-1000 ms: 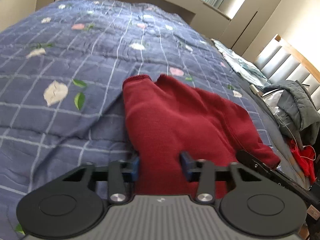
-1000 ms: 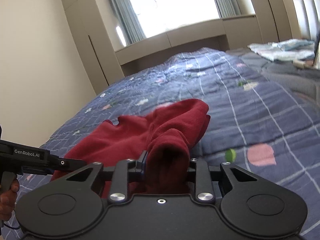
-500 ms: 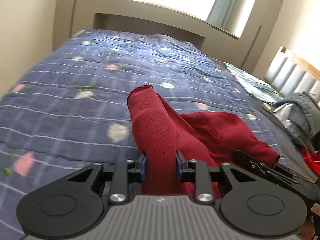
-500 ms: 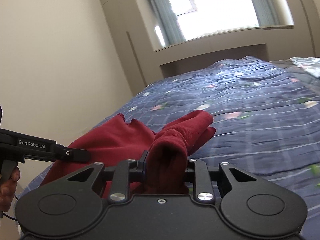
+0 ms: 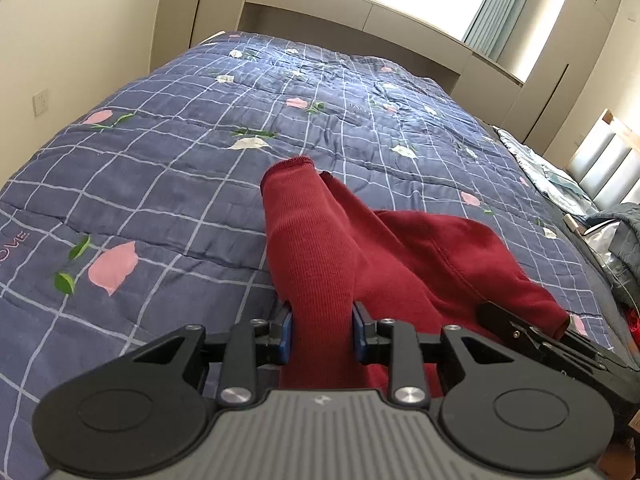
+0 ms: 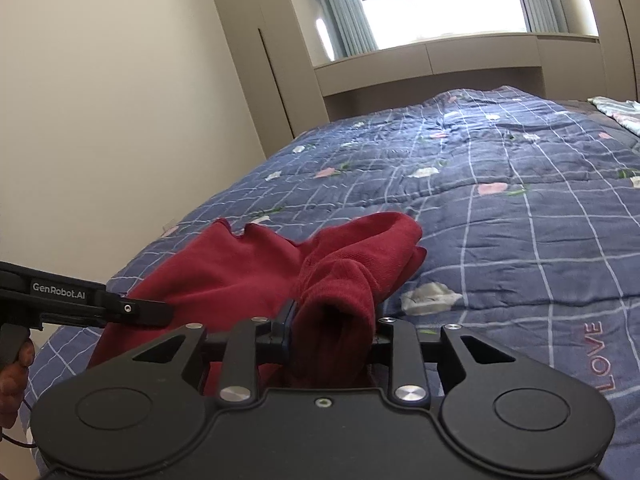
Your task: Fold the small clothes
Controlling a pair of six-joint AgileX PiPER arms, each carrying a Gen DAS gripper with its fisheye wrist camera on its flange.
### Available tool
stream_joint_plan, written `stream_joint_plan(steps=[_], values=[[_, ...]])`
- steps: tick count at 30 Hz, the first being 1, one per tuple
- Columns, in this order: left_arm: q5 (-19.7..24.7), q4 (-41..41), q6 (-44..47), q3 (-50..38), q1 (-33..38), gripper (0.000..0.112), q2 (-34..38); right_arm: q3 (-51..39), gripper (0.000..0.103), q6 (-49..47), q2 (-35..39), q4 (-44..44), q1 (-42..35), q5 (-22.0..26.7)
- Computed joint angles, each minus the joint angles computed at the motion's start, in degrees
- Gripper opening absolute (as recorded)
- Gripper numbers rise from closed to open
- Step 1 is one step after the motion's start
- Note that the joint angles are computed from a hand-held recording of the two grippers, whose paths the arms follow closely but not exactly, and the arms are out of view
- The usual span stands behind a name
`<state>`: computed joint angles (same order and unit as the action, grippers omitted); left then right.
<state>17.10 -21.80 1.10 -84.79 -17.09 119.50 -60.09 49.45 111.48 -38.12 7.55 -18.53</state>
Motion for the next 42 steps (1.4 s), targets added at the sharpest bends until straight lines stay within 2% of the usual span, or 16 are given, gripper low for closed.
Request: stream_joint_plan(steps=[3, 5, 10, 12, 14, 18, 21, 24, 28, 31, 33, 37, 40, 42], values=[[1.17, 1.45, -2.48, -0.6, -0.07, 0.041, 0.13, 0.68, 0.04, -2.92, -0.99, 3.45, 0.41, 1.13], [1.92, 6.25, -7.9, -0.71, -0.43, 0.046, -0.29, 1.93, 0.046, -7.21, -2.52, 7.79, 0.8, 1.44], [-0.31, 8.42, -10.82, 3.83, -0.79, 0.066, -4.65, 6.24, 0.071, -15.76, -8.64, 15.7, 1.43, 0.99], [-1.82, 13.91, -16.26, 6.33, -1.69, 0.078, -7.48, 8.81, 0.079, -20.78, -12.28, 20.04, 2.11, 0.49], [-2.57, 19.96, -22.07, 8.22, -2.67, 0.083, -10.2, 11.14, 0.085, -25.36, -16.11, 24.11, 2.87, 0.27], [-3.43, 35.8, -37.93, 12.94, -4.9, 0.096, -16.29, 16.26, 0.101, -33.33, -24.42, 31.66, 4.61, -0.26], [-3.77, 52.22, -54.91, 17.62, -6.95, 0.102, -21.45, 20.62, 0.102, -40.9, -30.93, 38.81, 6.63, -0.48], [-2.65, 66.8, -69.81, 22.52, -9.16, 0.102, -26.58, 25.11, 0.102, -52.42, -37.17, 51.07, 9.8, -0.49], [0.45, 87.02, -92.14, 30.28, -12.98, 0.102, -33.23, 30.95, 0.102, -68.26, -44.77, 70.23, 15.98, -2.35], [6.38, 100.3, -107.22, 36.57, -17.86, 0.102, -37.72, 34.58, 0.102, -80.47, -50.27, 83.74, 21.54, -4.4], [11.53, 103.19, -111.0, 39.88, -21.91, 0.102, -40.22, 36.61, 0.102, -90.56, -53.87, 94.54, 26.76, -7.3], [21.22, 103.89, -114.79, 45.19, -30.73, 0.102, -44.3, 39.06, 0.102, -106.23, -59.06, 114.09, 40.26, -17.69], [26.43, 101.35, -115.75, 47.95, -37.0, 0.103, -47.03, 40.57, 0.102, -112.15, -62.46, 124.22, 52.67, -28.7], [30.71, 99.9, -117.75, 49.88, -42.02, 0.103, -48.86, 41.7, 0.102, -113.27, -63.37, 129.02, 62.87, -38.4]])
